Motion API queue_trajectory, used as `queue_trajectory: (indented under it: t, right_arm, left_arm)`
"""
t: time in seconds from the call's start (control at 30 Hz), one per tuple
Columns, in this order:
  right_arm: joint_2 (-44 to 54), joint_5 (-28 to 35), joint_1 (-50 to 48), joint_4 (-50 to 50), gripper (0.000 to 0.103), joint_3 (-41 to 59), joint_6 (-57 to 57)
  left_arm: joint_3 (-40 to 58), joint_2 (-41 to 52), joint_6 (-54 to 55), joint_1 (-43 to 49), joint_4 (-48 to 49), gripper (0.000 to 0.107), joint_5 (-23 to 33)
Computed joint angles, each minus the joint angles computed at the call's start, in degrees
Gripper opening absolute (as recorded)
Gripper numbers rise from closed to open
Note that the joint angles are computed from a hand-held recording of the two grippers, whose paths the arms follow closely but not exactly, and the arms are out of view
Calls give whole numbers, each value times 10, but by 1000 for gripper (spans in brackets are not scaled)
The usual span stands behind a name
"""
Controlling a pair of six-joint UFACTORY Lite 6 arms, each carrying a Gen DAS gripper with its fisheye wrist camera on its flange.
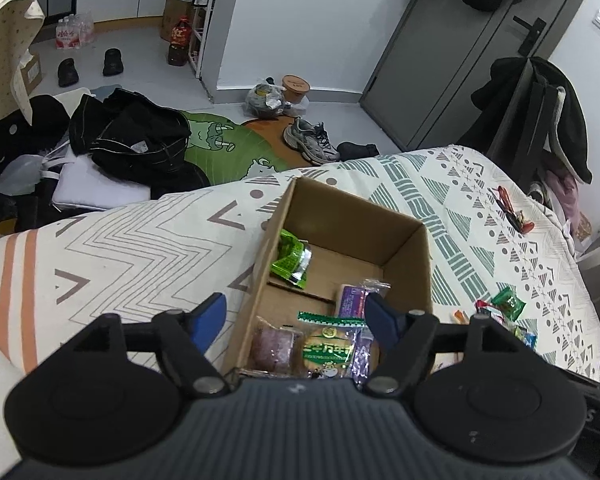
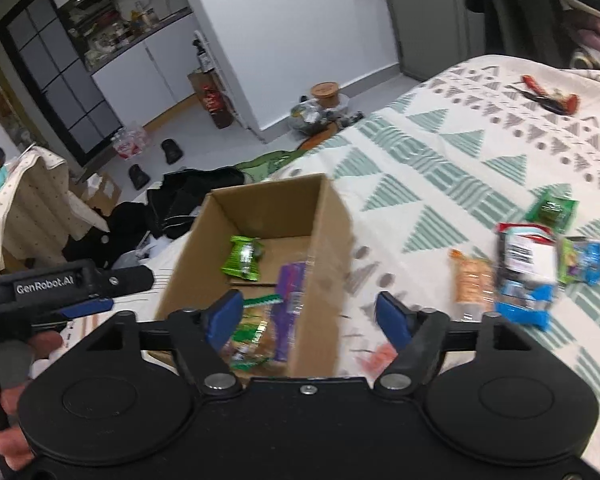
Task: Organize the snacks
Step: 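Carry both packs over the box and open both tools to release them, then move both tools back toward the remaining snacks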
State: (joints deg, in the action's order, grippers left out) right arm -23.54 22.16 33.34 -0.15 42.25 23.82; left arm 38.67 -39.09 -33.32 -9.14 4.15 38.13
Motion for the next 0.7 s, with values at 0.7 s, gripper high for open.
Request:
queue_trajectory:
  t: [0.7]
  right_arm:
    - [-169, 190, -358, 296, 103, -46, -465]
  left_arm:
    - [62, 73, -419, -353, 276, 103, 45]
